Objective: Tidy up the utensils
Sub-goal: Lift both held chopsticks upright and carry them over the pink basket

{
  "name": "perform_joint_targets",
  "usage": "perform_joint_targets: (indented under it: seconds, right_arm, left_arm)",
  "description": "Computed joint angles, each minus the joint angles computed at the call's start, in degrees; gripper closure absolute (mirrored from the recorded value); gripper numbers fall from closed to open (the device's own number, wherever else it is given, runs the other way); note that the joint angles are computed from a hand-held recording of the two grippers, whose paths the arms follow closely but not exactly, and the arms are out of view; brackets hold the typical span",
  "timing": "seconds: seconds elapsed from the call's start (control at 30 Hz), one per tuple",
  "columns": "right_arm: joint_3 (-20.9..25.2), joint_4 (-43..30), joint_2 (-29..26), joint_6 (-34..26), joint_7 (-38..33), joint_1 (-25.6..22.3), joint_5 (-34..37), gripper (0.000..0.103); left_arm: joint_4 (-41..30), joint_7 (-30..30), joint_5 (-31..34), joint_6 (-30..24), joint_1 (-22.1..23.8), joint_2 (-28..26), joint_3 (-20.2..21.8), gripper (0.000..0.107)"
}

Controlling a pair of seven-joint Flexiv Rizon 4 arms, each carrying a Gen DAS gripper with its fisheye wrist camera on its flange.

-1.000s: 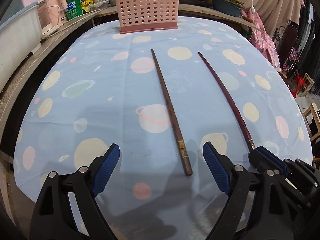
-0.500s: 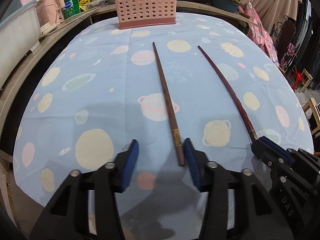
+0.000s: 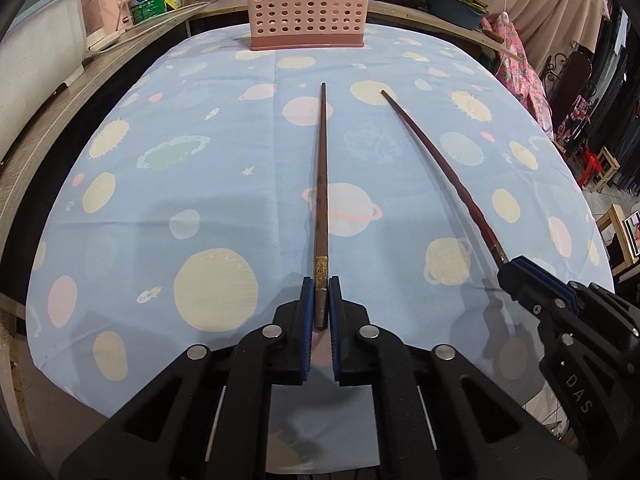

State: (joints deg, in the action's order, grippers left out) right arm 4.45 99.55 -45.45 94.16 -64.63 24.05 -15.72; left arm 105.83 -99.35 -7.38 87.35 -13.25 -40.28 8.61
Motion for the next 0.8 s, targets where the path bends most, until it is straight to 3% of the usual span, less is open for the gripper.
perform_joint_targets:
  seconds: [0.43, 0.8]
  right_arm:
    - [1.7, -2.2, 1.7, 1.6, -0.3, -1.8, 0.5, 0.096]
    - [5.5, -9.8, 1.4, 1.9, -0.3, -5.5, 0.3, 0.096]
  left_arm:
    - [3.1, 2.0, -2.0, 4.1, 4.2, 5.1, -3.9, 0.1]
    - [-1.3, 3.6, -4.0, 5.6, 5.2, 7.4, -3.4, 0.1]
